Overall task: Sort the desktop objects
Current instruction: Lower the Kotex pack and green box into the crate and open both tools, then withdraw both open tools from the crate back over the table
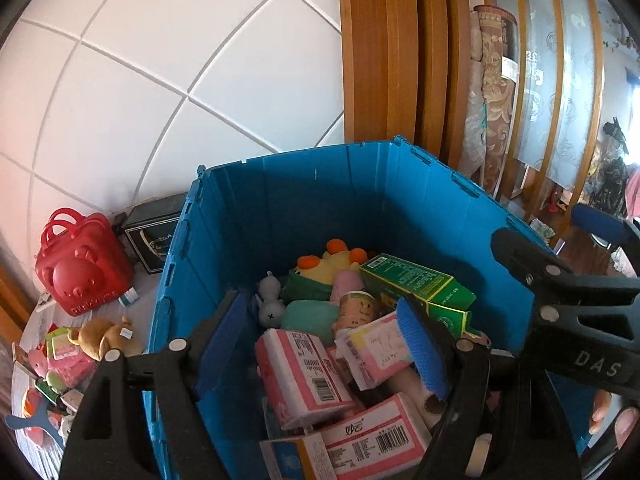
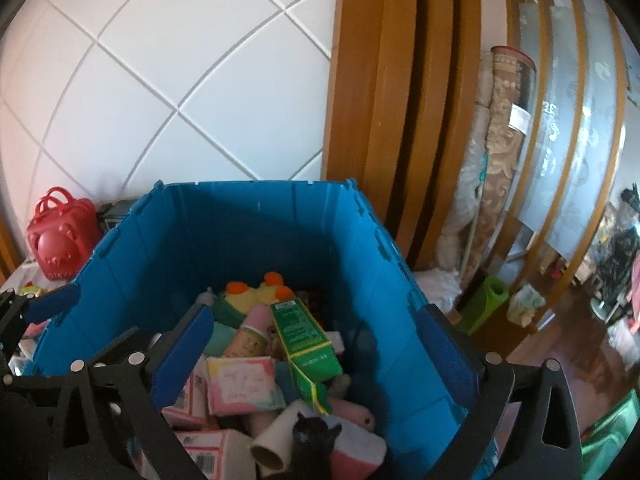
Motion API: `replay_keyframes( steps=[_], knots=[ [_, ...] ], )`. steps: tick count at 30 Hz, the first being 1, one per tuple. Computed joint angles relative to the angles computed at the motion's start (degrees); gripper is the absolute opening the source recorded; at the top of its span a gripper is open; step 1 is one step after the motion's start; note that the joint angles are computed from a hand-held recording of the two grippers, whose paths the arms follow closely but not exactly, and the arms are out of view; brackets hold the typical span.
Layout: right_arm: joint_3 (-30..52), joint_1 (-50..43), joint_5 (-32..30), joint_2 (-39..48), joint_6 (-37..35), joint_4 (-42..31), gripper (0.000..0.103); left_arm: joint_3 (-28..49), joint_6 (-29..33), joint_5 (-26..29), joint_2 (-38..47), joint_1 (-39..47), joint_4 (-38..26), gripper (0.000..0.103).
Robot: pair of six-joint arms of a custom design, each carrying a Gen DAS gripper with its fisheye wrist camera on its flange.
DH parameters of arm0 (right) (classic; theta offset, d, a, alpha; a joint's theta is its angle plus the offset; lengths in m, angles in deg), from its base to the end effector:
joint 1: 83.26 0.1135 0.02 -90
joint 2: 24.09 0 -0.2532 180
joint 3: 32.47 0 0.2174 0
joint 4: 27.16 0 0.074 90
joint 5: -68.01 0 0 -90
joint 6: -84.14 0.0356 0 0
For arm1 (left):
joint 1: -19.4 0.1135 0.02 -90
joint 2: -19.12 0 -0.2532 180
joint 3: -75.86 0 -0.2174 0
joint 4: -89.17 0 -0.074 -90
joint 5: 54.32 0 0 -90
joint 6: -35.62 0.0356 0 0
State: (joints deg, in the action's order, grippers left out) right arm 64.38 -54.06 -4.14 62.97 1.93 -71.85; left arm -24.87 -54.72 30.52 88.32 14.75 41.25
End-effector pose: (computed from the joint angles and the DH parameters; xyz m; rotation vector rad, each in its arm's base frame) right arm 0.2757 0.1416 0.3416 -0.2252 2.1351 0.0354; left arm 0.2301 -0.0155 0.3210 0.0347 2.2285 0.0528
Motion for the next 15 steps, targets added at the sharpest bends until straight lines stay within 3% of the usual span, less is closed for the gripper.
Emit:
replay_keyframes(
  steps=[8,15],
  knots=[
    [-8.0,1.5,0.2,-9.1,2.4,1.5,0.103,-4.7,0.2,1.2,-7.9,0.7,-1.1,0.078],
    [-13.9,8.6,4.4,-16.7,5.4,3.9,0.103,-10.5,3.1,5.9,-19.6,8.7,-2.1,0.079]
  ],
)
